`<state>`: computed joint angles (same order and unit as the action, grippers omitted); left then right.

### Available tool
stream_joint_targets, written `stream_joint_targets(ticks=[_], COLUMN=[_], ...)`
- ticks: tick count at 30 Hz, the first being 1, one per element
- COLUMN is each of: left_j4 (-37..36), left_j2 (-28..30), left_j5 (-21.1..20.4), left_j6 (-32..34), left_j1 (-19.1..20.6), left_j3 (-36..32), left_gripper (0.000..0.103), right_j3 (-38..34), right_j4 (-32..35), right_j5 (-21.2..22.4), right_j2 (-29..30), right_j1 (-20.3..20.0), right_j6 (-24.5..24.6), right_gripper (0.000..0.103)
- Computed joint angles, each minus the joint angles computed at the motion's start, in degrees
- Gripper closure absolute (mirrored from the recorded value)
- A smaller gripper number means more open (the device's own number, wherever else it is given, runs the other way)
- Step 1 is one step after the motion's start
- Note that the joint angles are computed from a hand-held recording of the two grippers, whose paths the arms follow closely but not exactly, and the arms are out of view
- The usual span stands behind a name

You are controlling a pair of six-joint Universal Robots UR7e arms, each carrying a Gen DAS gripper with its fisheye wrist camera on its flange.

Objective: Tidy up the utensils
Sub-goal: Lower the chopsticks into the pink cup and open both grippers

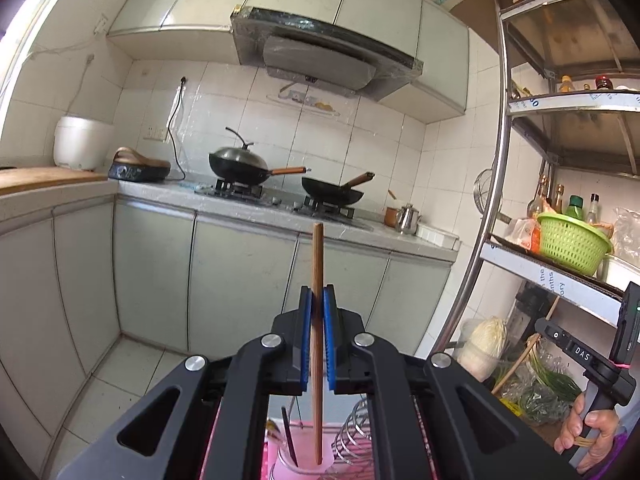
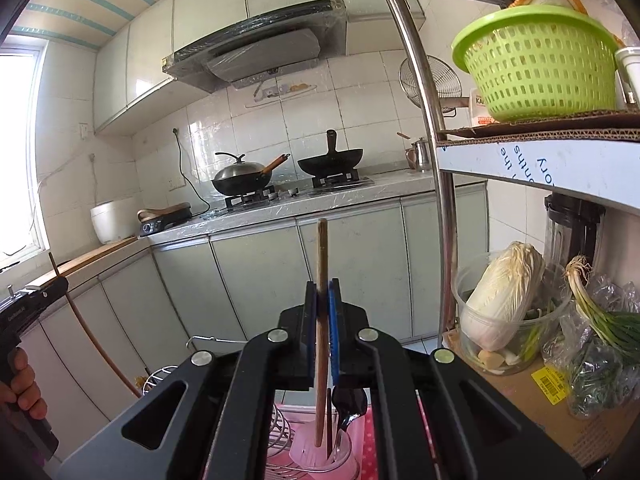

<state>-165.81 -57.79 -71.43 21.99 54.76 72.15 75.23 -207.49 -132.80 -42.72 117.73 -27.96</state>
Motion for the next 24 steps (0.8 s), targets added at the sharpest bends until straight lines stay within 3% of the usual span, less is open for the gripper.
stream_joint_targets(ticks=[3, 7, 16, 24], left_j4=[-5.01, -6.2, 0.6, 5.92], left_j2=[0.45, 0.5, -2.45, 0.31], left_j5=[-0.04, 2.67, 2.52, 4.16], left_j6=[3.23, 5.17, -2.5, -7.49], left_j1=[-0.18, -0.11, 2.15, 4.91], left_j3=[1.73, 4.55, 10.46, 6.68], left_gripper=[0.098, 0.098, 0.098, 0.098], right_j3=[0.65, 3.03, 8.09, 10.48], right_j4=[0.95, 3.45, 5.31, 7.74], right_j5=[0.02, 0.01, 0.06, 0.25], right_j2=[-0.27, -1.24, -3.32, -4.02], right_j1=[-0.28, -0.96, -2.01, -3.58], right_j6=[1.18, 5.21, 10.71, 14.85], right_gripper=[0.097, 0.097, 0.097, 0.097])
